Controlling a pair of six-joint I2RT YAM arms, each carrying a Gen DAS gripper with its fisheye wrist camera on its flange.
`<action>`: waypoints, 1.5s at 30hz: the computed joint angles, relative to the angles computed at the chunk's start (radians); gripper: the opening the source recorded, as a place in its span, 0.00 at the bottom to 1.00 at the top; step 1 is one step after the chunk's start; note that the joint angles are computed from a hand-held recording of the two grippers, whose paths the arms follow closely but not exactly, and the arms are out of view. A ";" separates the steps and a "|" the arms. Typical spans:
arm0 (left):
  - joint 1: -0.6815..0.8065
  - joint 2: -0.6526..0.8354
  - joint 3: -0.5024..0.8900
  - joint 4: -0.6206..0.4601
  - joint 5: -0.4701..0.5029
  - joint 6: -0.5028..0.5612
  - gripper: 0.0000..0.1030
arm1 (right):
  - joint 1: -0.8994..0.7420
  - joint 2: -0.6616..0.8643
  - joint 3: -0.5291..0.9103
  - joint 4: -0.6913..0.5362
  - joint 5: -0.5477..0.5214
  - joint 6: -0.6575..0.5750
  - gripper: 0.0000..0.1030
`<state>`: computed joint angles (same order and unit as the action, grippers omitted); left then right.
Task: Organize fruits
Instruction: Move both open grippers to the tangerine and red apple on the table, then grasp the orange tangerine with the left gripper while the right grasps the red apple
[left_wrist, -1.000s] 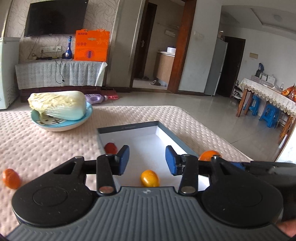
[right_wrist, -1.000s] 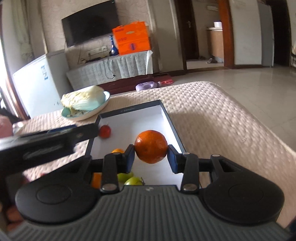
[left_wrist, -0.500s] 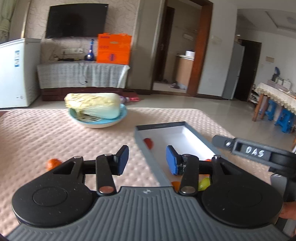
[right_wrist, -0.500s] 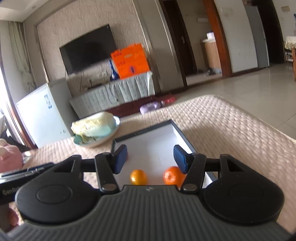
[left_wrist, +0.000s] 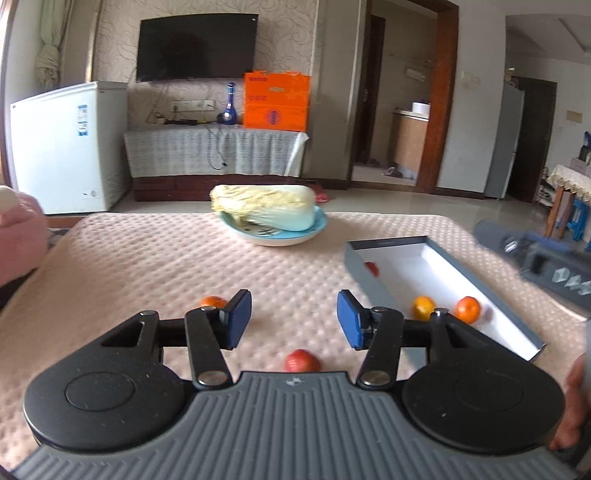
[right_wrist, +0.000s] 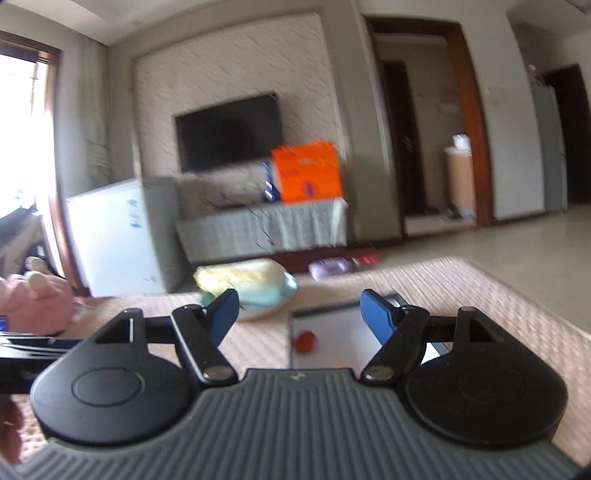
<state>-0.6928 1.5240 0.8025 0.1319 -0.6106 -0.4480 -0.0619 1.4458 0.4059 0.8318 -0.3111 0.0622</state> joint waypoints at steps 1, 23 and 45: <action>0.002 -0.016 -0.011 -0.011 -0.012 0.002 0.56 | 0.011 -0.021 -0.021 0.017 0.013 -0.011 0.87; 0.272 -0.193 -0.237 0.081 0.014 -0.036 0.78 | 0.336 0.008 0.045 -0.245 0.191 -0.154 0.79; 0.365 0.271 0.080 0.147 0.303 0.161 0.59 | 0.380 0.221 0.201 -0.376 0.143 -0.181 0.58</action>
<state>-0.3278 1.7949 0.8825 0.2793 -0.3077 -0.2873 0.3180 1.6671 0.6067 0.4554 -0.1681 -0.1190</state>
